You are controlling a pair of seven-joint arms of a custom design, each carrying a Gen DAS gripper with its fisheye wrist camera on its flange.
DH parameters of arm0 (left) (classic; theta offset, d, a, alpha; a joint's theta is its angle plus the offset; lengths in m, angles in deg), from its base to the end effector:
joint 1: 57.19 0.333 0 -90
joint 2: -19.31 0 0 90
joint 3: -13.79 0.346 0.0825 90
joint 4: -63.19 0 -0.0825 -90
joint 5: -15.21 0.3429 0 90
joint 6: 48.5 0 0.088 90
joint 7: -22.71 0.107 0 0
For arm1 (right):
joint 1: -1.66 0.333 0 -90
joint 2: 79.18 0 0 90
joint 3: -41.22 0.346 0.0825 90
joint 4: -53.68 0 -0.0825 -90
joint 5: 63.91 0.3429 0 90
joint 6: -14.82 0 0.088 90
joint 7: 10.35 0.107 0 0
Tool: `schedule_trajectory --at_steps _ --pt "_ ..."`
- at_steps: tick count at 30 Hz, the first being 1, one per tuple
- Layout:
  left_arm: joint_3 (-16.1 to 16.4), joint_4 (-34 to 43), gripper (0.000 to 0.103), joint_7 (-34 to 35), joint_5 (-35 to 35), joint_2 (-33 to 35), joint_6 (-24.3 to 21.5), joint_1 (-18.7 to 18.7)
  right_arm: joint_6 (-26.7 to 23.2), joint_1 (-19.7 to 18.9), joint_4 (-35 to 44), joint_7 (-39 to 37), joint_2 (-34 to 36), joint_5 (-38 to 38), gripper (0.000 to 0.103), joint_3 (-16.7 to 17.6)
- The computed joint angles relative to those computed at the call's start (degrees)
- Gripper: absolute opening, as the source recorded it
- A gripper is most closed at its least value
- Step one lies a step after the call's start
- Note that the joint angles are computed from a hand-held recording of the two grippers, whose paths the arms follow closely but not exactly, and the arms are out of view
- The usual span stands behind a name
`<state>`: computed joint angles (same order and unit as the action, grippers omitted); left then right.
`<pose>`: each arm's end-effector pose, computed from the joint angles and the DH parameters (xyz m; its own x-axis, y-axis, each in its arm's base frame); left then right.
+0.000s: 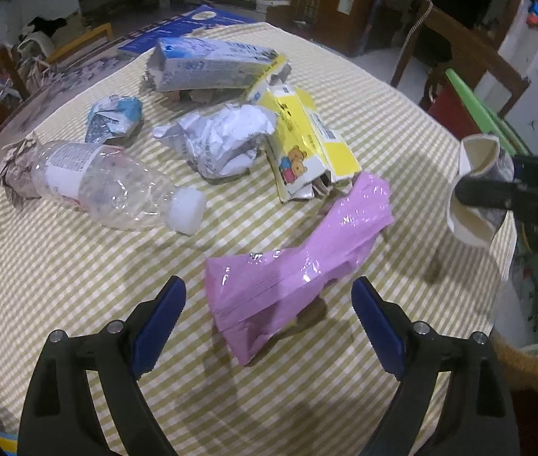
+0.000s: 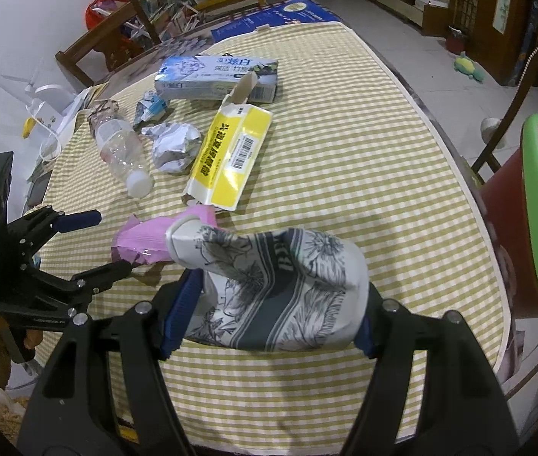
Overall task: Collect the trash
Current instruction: 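Grasp the patterned paper cup with right tool while left tool grasps the pink wrapper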
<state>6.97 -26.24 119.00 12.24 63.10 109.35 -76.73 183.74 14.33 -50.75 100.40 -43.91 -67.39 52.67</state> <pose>0.6640 -0.3035 0.2929 -0.4707 -0.8792 0.0738 -0.8126 0.3995 -0.4243 0.6289 0.2613 0.3162 0.1054 -0.9633 -0.2468 -0.8980 0.0145 -0.4398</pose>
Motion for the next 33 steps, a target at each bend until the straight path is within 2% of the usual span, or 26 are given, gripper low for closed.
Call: schedule_trajectory --at_steps 2,6,9,11,12,13,14,17,21,24,26,31,33 --pt "1.5 1.9 0.085 -1.0 1.5 1.0 -0.8 -1.7 0.1 -0.4 0.0 -0.2 0.1 0.4 0.066 0.5" --pt "0.5 5.0 0.085 -1.1 1.4 3.0 -1.1 -1.7 -0.1 -0.8 0.3 -0.9 0.2 0.7 0.066 1.0" --pt "0.8 8.9 0.082 -1.1 2.4 5.1 -3.1 -2.9 -0.3 -1.0 0.4 -1.6 0.4 0.9 0.066 1.5" --pt "2.0 10.5 0.075 -1.6 4.0 5.9 -4.7 -4.5 -0.1 -1.1 0.2 -2.0 0.2 1.1 0.066 1.7" --pt "2.1 10.3 0.068 -1.8 4.4 5.8 -4.6 -4.8 0.1 -1.1 0.0 -2.1 0.1 1.2 0.066 1.6" --pt "1.6 9.8 0.056 -1.6 4.3 5.7 -4.4 -4.5 0.4 -1.1 -0.2 -2.1 -0.1 1.3 0.066 1.6" --pt "1.5 9.5 0.054 -1.8 4.2 5.5 -4.3 -4.4 0.6 -1.2 -0.4 -2.0 -0.2 1.4 0.066 1.5" --pt "1.6 7.2 0.045 -3.0 4.0 4.3 -2.2 -4.3 1.1 -1.4 -0.9 -1.8 -0.5 1.6 0.066 1.4" --pt "-0.6 2.6 0.03 -4.9 0.1 1.3 1.6 -1.8 3.6 -1.5 -1.9 -1.3 -1.0 1.3 0.066 1.4" --pt "-1.3 -0.4 0.029 -5.9 -2.1 -0.9 5.1 -0.9 6.1 -1.3 -2.3 -1.1 -1.5 0.4 0.066 1.3" --pt "-0.4 -2.1 0.029 -7.3 -2.7 -2.4 7.6 -1.5 6.9 -1.6 -2.2 -1.1 -1.6 -0.2 0.066 1.6" --pt "1.8 -3.2 0.029 -11.4 -3.4 -4.4 10.4 -3.2 8.3 -2.5 -2.3 -1.0 -2.0 -1.4 0.066 2.4" --pt "1.4 -3.2 0.029 -12.2 -3.7 -4.7 11.2 -3.1 8.6 -2.9 -2.6 -0.9 -2.2 -1.7 0.066 2.6"
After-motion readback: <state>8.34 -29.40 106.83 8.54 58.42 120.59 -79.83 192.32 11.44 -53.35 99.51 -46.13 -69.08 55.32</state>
